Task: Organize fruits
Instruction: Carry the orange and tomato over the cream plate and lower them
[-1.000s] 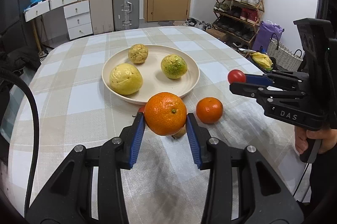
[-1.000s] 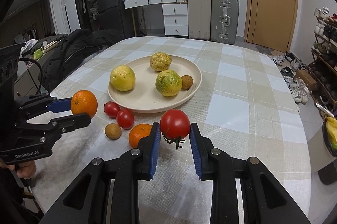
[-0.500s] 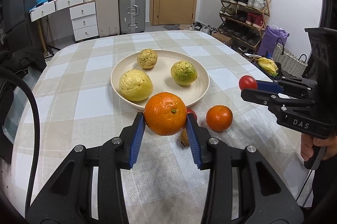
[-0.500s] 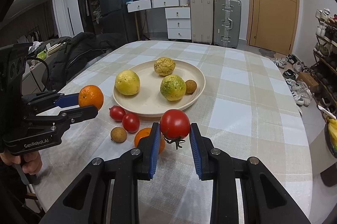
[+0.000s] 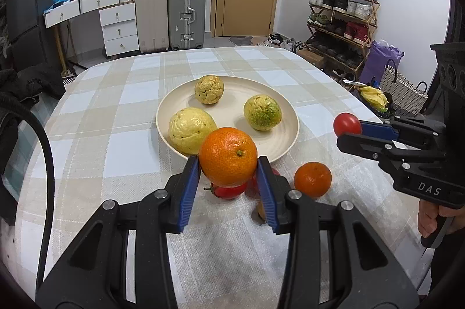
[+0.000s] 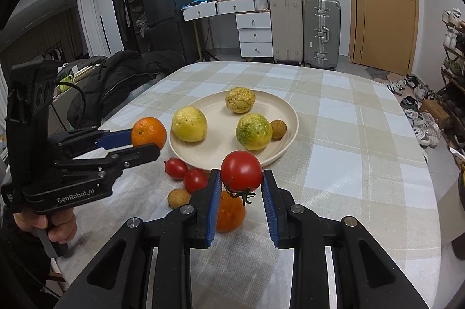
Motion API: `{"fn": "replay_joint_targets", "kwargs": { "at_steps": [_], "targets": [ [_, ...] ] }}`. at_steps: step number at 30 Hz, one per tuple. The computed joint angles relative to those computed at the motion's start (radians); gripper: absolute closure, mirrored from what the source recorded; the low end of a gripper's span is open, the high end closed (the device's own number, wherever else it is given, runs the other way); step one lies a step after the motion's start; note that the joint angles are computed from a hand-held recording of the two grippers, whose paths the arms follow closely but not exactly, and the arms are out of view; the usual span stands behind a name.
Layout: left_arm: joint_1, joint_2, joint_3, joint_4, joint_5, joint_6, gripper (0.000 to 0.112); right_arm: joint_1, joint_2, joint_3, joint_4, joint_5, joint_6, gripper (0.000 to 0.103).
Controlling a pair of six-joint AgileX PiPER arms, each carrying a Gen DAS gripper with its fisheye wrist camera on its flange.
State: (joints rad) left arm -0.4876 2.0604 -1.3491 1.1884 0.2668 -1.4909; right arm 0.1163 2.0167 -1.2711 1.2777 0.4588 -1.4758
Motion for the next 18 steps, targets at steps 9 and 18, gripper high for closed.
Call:
{"fn": "replay_joint_targets", "kwargs": {
  "at_steps": [9, 18],
  "targets": [
    [0.017, 0.039, -0.076, -0.148, 0.018, 0.170, 0.075, 0.018, 0.051, -0.120, -0.086, 0.052, 0.141, 0.075],
    [0.030, 0.095, -0.173, -0.292, 0.041, 0.333, 0.075, 0.024, 0.128, -0.240, -0.158, 0.104, 0.280, 0.075]
  ]
}}
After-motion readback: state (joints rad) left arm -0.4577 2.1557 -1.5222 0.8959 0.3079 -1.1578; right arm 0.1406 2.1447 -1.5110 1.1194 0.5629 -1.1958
